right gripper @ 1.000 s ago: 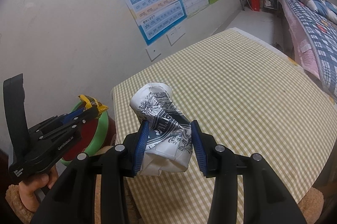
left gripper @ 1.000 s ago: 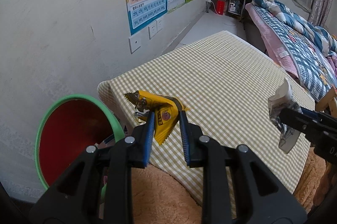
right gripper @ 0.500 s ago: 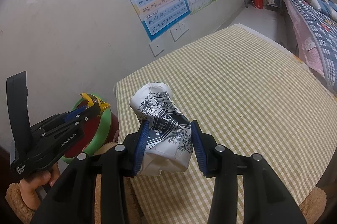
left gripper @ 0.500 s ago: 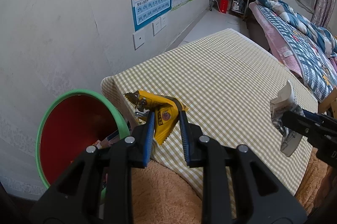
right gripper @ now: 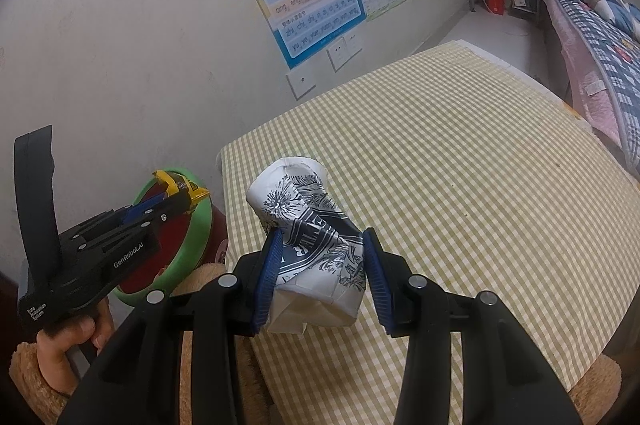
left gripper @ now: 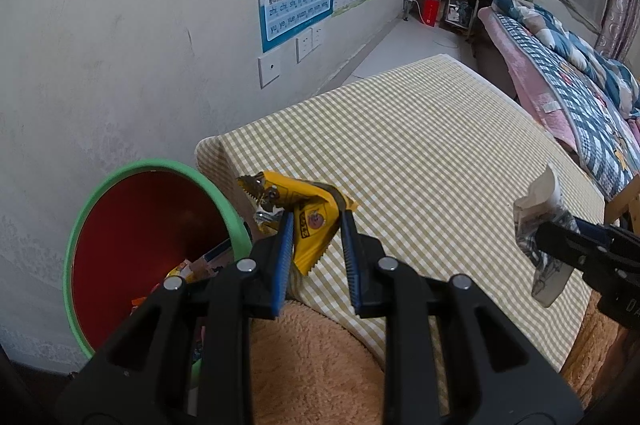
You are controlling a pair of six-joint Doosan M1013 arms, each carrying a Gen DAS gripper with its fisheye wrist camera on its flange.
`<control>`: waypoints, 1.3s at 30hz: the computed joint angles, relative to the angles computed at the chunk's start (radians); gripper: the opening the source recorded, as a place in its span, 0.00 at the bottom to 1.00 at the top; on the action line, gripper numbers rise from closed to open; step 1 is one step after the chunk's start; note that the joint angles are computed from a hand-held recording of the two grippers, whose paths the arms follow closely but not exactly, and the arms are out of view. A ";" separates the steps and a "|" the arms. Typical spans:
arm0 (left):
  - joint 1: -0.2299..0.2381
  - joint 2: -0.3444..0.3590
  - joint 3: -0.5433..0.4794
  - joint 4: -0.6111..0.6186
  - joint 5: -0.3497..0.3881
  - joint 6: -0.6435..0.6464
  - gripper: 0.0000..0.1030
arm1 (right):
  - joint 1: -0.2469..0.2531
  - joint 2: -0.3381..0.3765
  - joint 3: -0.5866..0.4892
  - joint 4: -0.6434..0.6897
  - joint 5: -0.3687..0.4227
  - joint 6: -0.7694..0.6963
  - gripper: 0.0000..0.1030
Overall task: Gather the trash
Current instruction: 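Carry the yellow wrapper in the left tool and white wrapper in the right tool over the bin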
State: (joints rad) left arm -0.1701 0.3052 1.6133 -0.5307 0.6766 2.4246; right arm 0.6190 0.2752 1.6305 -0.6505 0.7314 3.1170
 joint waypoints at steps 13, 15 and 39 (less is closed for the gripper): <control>0.025 0.009 -0.010 0.042 -0.043 -0.055 0.22 | -0.010 0.029 -0.043 0.048 -0.018 -0.089 0.39; 0.031 0.014 -0.016 0.055 -0.045 -0.071 0.22 | -0.014 0.039 -0.057 0.067 -0.027 -0.120 0.39; 0.082 0.045 -0.043 0.152 -0.049 -0.181 0.22 | -0.030 0.115 -0.136 0.217 -0.052 -0.325 0.39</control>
State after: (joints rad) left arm -0.0877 0.3498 1.5703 -0.3786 0.6279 2.2435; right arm 0.5888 0.3903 1.4945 -0.4332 0.6796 2.7915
